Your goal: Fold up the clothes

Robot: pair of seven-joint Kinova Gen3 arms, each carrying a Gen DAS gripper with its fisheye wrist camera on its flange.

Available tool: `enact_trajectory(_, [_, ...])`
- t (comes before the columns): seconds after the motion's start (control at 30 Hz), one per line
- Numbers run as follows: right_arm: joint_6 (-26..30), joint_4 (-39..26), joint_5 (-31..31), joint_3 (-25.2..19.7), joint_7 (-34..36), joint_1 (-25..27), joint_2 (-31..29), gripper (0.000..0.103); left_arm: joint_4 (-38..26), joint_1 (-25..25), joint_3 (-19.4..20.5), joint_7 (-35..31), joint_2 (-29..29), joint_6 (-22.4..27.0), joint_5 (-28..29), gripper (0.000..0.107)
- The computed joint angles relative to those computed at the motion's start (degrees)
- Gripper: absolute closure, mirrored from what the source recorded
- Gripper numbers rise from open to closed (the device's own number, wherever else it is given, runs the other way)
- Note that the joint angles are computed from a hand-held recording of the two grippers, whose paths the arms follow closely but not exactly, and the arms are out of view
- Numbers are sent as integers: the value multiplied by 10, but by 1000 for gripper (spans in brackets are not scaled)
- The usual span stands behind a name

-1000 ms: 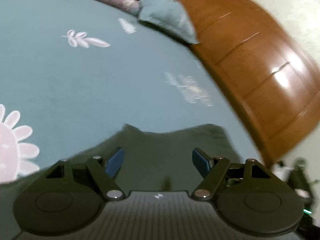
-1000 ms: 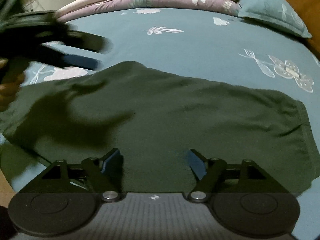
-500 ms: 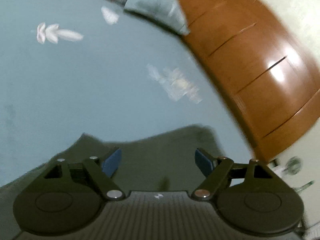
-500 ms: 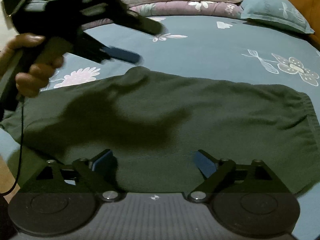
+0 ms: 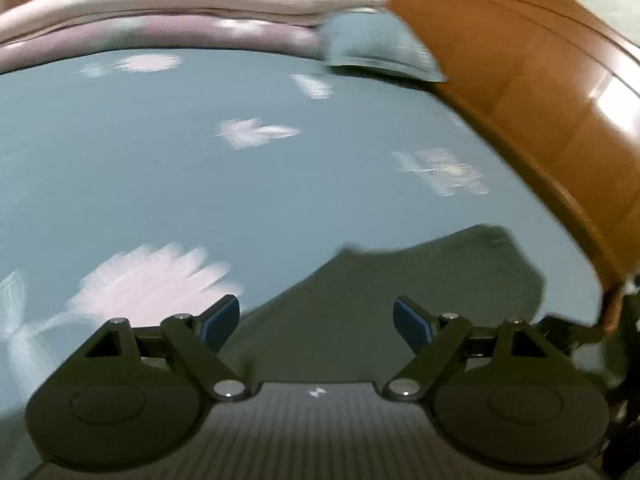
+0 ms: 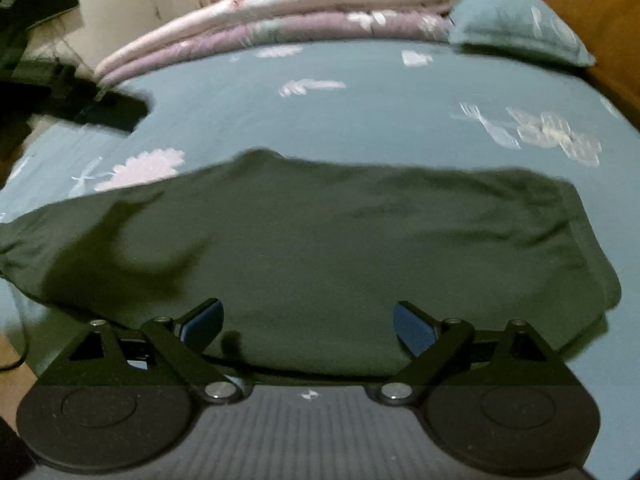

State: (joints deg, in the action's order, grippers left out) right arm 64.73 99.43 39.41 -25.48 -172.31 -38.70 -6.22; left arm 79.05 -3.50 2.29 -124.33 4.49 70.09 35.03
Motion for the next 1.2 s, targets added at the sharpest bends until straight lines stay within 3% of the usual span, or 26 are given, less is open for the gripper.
enact_trajectory(0.13, [-65,-3,19,-3,-19,-6,11,8,72,-27,-36,-12,-53,-12,-12,23])
enact_trajectory(0.37, [-133,-33,106,-3,-27,-76,81,8,187,-62,-98,-116,-88,-14,79,23])
enact_trajectory(0.5, [-151,-30,166,25,-63,-119,117,8,243,-63,-90,-173,-91,-71,98,23])
enact_trajectory(0.63, [-117,-18,186,37,-113,-156,129,5,285,-70,-105,-218,-101,-96,140,23])
enact_trajectory(0.73, [-86,-16,183,43,-115,-186,122,1,287,-80,-120,-216,-101,-75,152,23])
enact_trajectory(0.87, [-52,-34,166,35,-89,-189,118,1,261,-77,-100,-175,-103,-69,122,22])
enact_trajectory(1.0, [-10,-54,198,67,-118,-209,129,0,263,-50,-79,-183,-115,-114,109,19])
enact_trajectory(1.07, [17,-80,164,66,-114,-187,147,0,263,-37,-68,-157,-114,-137,77,19])
enact_trajectory(1.2, [4,-81,124,81,-125,-181,149,0,272,-15,-64,-136,-116,-162,31,18])
